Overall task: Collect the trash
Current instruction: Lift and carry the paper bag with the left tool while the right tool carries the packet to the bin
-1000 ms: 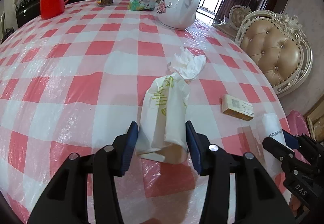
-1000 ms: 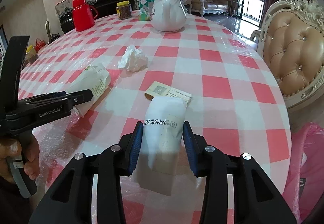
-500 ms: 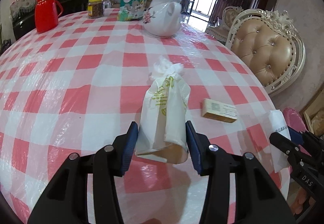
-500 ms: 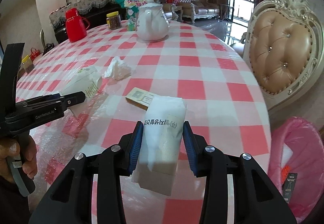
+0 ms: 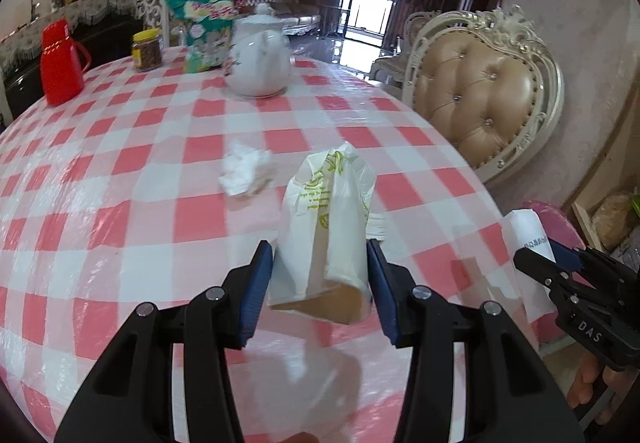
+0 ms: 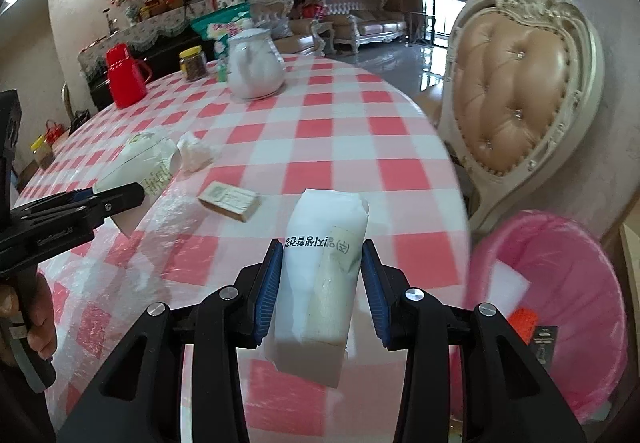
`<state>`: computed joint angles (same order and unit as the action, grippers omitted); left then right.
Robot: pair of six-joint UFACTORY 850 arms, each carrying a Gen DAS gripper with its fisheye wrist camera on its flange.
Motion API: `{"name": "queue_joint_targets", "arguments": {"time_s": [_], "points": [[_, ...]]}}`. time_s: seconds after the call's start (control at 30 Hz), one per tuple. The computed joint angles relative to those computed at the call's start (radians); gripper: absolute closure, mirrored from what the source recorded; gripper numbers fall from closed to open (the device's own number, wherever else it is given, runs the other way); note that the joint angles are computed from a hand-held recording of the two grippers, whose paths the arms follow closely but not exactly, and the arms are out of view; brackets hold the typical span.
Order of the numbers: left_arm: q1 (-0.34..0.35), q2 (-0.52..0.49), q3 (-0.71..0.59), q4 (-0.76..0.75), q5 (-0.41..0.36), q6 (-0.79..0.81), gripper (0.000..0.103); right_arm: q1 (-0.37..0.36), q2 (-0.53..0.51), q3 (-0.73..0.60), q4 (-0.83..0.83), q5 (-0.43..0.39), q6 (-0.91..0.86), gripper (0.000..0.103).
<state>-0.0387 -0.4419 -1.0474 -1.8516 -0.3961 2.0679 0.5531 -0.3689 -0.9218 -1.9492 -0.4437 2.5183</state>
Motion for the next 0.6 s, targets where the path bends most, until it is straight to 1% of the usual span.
{"name": "queue_joint_targets", "arguments": {"time_s": [0.3,0.6], "points": [[-0.104,0.055,0.049,-0.047,0.004,0.036,0.057,-0.052,0.105,0.137,-0.067,-0.037,0.105,0.065],[-0.241,0.072,0.075,-0.087,0.020,0.068,0.057,-0.131,0.207,0.281,-0.120,-0.061,0.196,0.065]]}}
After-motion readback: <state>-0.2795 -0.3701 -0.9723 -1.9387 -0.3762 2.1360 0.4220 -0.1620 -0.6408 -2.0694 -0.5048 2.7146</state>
